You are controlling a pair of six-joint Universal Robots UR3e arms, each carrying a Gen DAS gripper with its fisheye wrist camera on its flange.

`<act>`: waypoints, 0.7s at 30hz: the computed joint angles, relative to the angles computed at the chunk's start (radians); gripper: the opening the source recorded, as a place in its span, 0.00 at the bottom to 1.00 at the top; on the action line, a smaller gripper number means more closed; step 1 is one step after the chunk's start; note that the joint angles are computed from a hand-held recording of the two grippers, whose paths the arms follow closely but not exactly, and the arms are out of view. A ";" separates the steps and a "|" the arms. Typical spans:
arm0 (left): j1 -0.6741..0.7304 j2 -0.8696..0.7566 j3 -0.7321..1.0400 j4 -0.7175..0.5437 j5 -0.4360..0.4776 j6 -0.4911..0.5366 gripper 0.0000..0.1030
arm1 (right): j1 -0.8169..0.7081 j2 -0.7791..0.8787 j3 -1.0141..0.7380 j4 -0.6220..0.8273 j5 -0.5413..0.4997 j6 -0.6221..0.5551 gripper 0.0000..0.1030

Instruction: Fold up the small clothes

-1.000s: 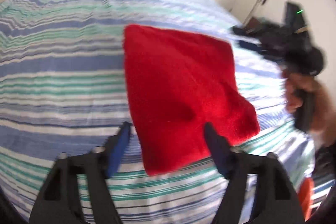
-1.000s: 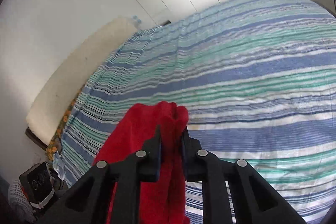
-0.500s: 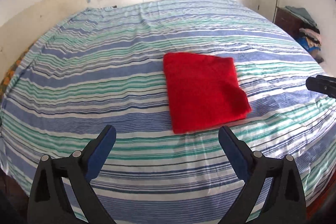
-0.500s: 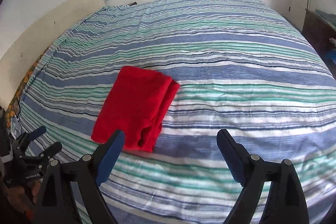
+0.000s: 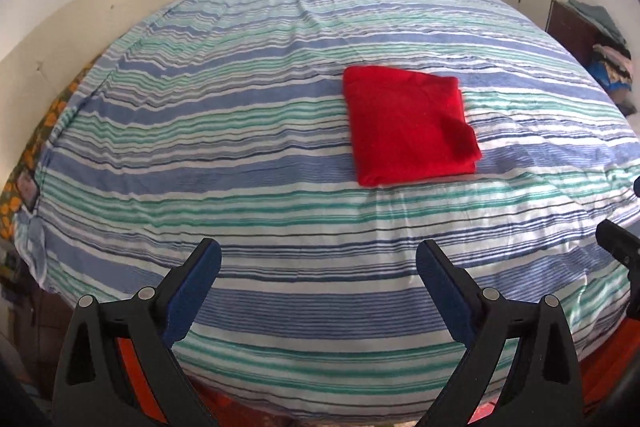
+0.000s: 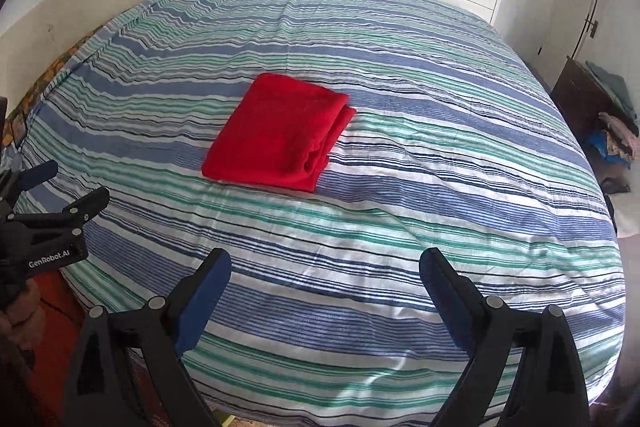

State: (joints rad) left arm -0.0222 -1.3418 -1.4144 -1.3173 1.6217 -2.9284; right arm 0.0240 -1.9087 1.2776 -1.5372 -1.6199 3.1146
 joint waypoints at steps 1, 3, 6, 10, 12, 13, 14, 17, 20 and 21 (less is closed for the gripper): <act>0.000 0.000 0.010 -0.020 0.005 0.002 0.96 | 0.021 0.004 -0.004 0.007 -0.019 0.010 0.92; -0.013 0.006 0.010 -0.024 0.028 0.007 0.96 | 0.061 0.011 -0.013 0.019 -0.054 0.037 0.92; -0.005 0.031 0.007 -0.040 0.019 0.020 0.96 | 0.108 0.023 -0.035 0.043 -0.085 0.073 0.92; 0.008 0.048 0.031 -0.090 -0.013 0.033 0.96 | 0.161 0.034 -0.065 0.076 -0.114 0.114 0.92; 0.009 0.050 0.048 -0.115 -0.023 0.033 0.96 | 0.174 0.032 -0.074 0.091 -0.120 0.127 0.92; 0.010 0.050 0.055 -0.125 -0.028 0.031 0.96 | 0.184 0.032 -0.076 0.096 -0.129 0.135 0.92; 0.011 0.052 0.060 -0.132 -0.033 0.030 0.96 | 0.191 0.034 -0.084 0.105 -0.136 0.141 0.92; 0.005 0.052 0.070 -0.145 -0.034 0.026 0.96 | 0.202 0.028 -0.092 0.121 -0.149 0.155 0.92; 0.002 0.059 0.068 -0.149 -0.035 0.028 0.96 | 0.198 0.016 -0.089 0.131 -0.154 0.163 0.92; 0.001 0.062 0.066 -0.151 -0.035 0.028 0.96 | 0.197 0.013 -0.089 0.134 -0.155 0.164 0.92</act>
